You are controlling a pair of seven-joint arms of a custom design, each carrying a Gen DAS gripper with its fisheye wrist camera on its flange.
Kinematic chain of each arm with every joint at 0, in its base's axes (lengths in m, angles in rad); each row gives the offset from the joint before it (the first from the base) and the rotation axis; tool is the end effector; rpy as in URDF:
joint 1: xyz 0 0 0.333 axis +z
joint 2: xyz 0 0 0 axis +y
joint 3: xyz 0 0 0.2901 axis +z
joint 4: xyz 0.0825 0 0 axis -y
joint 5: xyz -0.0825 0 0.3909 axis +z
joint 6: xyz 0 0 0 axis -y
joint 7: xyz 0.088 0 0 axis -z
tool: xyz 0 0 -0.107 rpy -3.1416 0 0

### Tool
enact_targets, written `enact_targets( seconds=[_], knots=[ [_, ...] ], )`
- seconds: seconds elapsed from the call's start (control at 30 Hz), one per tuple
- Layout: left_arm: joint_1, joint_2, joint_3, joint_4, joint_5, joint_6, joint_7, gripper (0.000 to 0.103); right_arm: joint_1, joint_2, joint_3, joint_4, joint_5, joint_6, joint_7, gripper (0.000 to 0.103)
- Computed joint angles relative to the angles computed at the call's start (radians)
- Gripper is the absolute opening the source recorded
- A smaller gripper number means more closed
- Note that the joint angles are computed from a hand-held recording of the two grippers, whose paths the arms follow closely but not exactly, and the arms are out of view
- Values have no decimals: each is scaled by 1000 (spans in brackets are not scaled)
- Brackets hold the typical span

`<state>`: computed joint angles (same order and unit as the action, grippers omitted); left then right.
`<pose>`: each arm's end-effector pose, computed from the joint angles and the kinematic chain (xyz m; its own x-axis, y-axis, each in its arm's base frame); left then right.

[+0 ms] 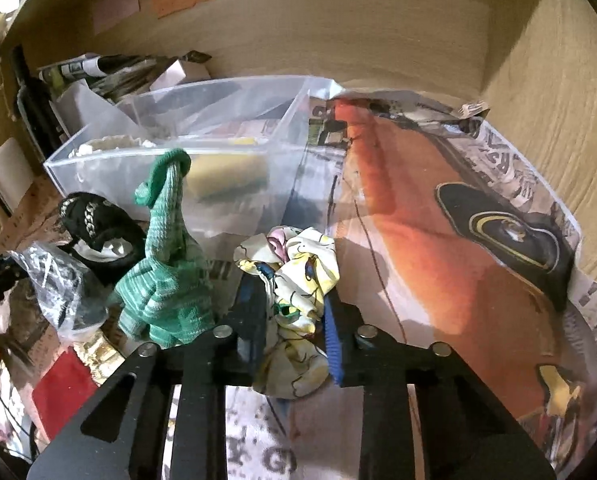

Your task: Organize soft objects

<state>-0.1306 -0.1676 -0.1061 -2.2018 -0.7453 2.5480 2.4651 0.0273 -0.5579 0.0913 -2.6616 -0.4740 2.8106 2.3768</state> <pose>0.5337 -0.1214 0.4785 -0.6112 -0.7800 0.1343 -0.6467 0.3942 -0.6530 0.4236 0.0732 0.4644 -0.2506 -0.9643 -0.0860 -0.6872 0.2398 -0.6857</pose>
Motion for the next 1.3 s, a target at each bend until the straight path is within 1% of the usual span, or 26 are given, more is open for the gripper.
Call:
enact_targets(
  seconds=[0.1,0.23,0.4,0.5,0.6,0.83,0.9,0.97,1.13,1.17,1.23,1.27,1.3],
  knots=[
    [-4,-11,3,-2,-18,10,14,6,-22,-34,22,-8,-23,6,27,22],
    [-13,-40,17,-3,-75,23,53,6,-51,-80,54,-9,-60,15,64,22],
    [-29,-66,33,12,-157,47,112,6,-91,-121,91,2,-116,51,108,22],
    [-40,-71,39,32,-202,59,146,6,-117,-119,112,21,-147,82,134,22],
    [-50,-66,41,61,-250,72,186,6,-144,-101,134,48,-175,121,160,22],
    [-64,-33,30,135,-315,101,246,6,-177,-38,164,108,-219,187,189,22],
    [-63,-18,23,159,-322,109,252,6,-180,-9,168,129,-226,205,189,22],
    [-58,1,21,192,-323,89,245,6,-176,18,164,150,-229,214,182,22],
    [-42,38,0,234,-289,96,216,7,-151,105,150,223,-242,199,148,22],
    [-35,43,-3,235,-259,88,192,11,-141,117,142,233,-243,193,140,22],
    [-21,56,-9,231,-196,72,135,26,-113,144,117,254,-239,184,115,23],
    [-14,63,-11,228,-162,67,107,42,-96,158,101,264,-231,178,98,23],
    [-8,69,-15,218,-132,76,80,55,-79,171,85,274,-221,173,80,23]
  ],
)
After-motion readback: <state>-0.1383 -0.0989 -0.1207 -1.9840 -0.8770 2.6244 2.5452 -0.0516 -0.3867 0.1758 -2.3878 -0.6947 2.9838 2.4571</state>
